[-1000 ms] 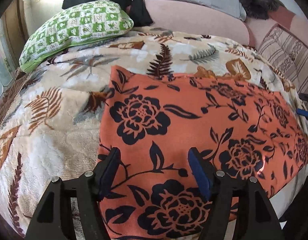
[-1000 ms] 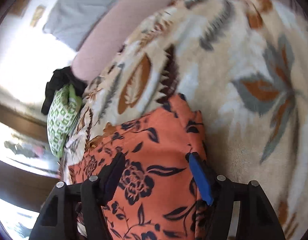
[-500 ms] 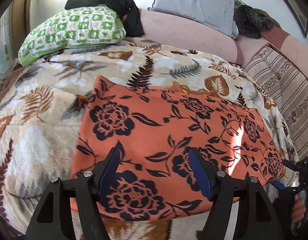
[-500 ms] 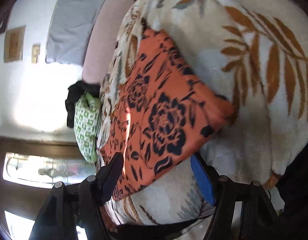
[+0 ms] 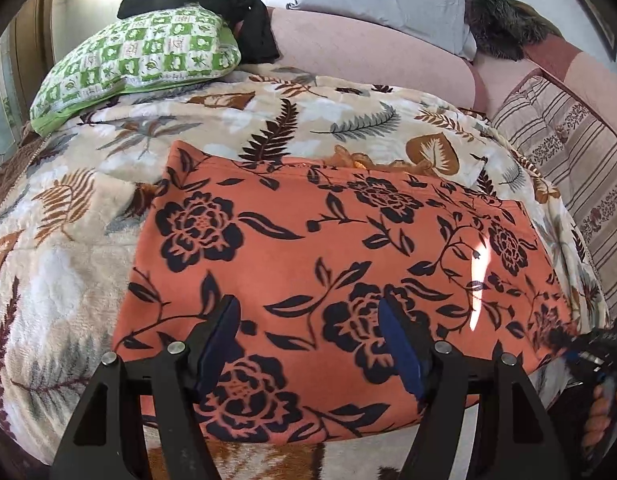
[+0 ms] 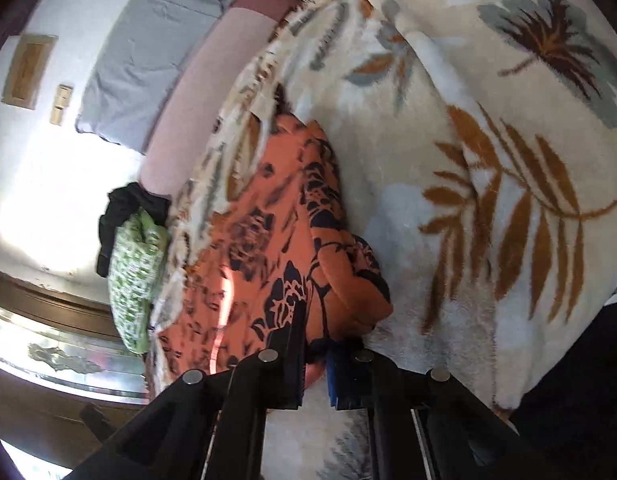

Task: Fold small clothes

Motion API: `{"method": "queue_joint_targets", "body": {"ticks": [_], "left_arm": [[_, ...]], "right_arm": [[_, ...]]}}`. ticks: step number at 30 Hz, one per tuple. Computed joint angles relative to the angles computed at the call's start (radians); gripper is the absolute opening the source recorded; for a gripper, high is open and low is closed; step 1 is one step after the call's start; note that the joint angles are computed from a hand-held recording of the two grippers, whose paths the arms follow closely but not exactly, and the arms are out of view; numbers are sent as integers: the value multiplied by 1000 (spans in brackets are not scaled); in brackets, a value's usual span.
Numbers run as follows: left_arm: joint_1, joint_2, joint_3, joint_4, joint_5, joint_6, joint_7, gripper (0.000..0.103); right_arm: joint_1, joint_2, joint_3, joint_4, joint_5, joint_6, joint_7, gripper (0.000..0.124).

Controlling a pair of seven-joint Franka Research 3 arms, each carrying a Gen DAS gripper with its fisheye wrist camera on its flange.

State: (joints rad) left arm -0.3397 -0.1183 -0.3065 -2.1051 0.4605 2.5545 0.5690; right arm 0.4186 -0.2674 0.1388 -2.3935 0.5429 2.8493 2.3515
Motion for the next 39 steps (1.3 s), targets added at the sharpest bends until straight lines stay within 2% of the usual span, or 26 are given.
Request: {"method": "queue_joint_targets", "body": {"ticks": [1,2,3,4,5,7,9,12,14,15,18,21,22,24,26,28,31,32,34,36,37,39], "left_arm": [[-2,10,-2,11,0,-3,8,72],[-4,19,-5,23,12,-10,10,72],[-6,30,-8,33,24,-11,8,72],[-8,41,-8,41,31,-5,9,72],[-11,53,-7,49,31,-2,15,72],[-17,87,-4,72,21,-12,33,72],[-24,127,0,96,-2,-41,56,72],[-38,140,5,96,85,-43,20,75],[-41,137,8,90,91,-38,26,75],[-40,134,11,83,82,-26,29,75],[-38,130,14,74,72,-10,35,75],[-40,134,13,77,91,-11,31,76],[-39,135,14,76,93,-6,31,77],[-38,137,16,75,91,1,36,77],[-36,135,17,69,89,12,43,78],[-36,135,18,66,97,19,41,78],[-36,136,17,65,110,21,33,79],[-37,137,17,67,109,17,35,79],[-36,137,16,72,86,11,58,79],[-35,137,17,80,44,2,97,79],[-34,136,17,84,21,-3,114,79],[-30,119,19,78,-18,-1,120,79]], "right_arm": [[43,-1,-33,-19,98,32,-47,15],[52,-12,-36,-32,127,63,-59,24],[26,-26,-20,-27,85,43,-51,33],[11,-44,-17,-22,47,23,-58,65],[-2,-66,-12,-23,17,15,-64,79],[-45,-112,4,-25,-57,-19,-48,79],[-30,-131,-26,-27,-41,1,-93,79],[40,-56,-126,69,50,-2,-305,79],[114,50,-227,180,237,-22,-538,79],[115,96,-247,228,288,-53,-598,79],[56,305,-255,451,297,-208,-663,79],[-13,443,-231,600,209,-310,-625,77],[-8,475,-245,630,162,-329,-575,77],[-46,535,-215,692,181,-376,-585,74],[-76,556,-182,736,175,-425,-614,11],[-64,550,-174,757,62,-414,-583,11],[-54,568,-178,776,-87,-413,-465,11],[-57,568,-178,764,-113,-413,-424,13],[-73,542,-157,712,-113,-371,-390,26],[-86,500,-132,681,-128,-370,-373,54],[-85,461,-122,651,-156,-346,-359,81],[-74,366,-107,564,-237,-259,-296,82]]}}
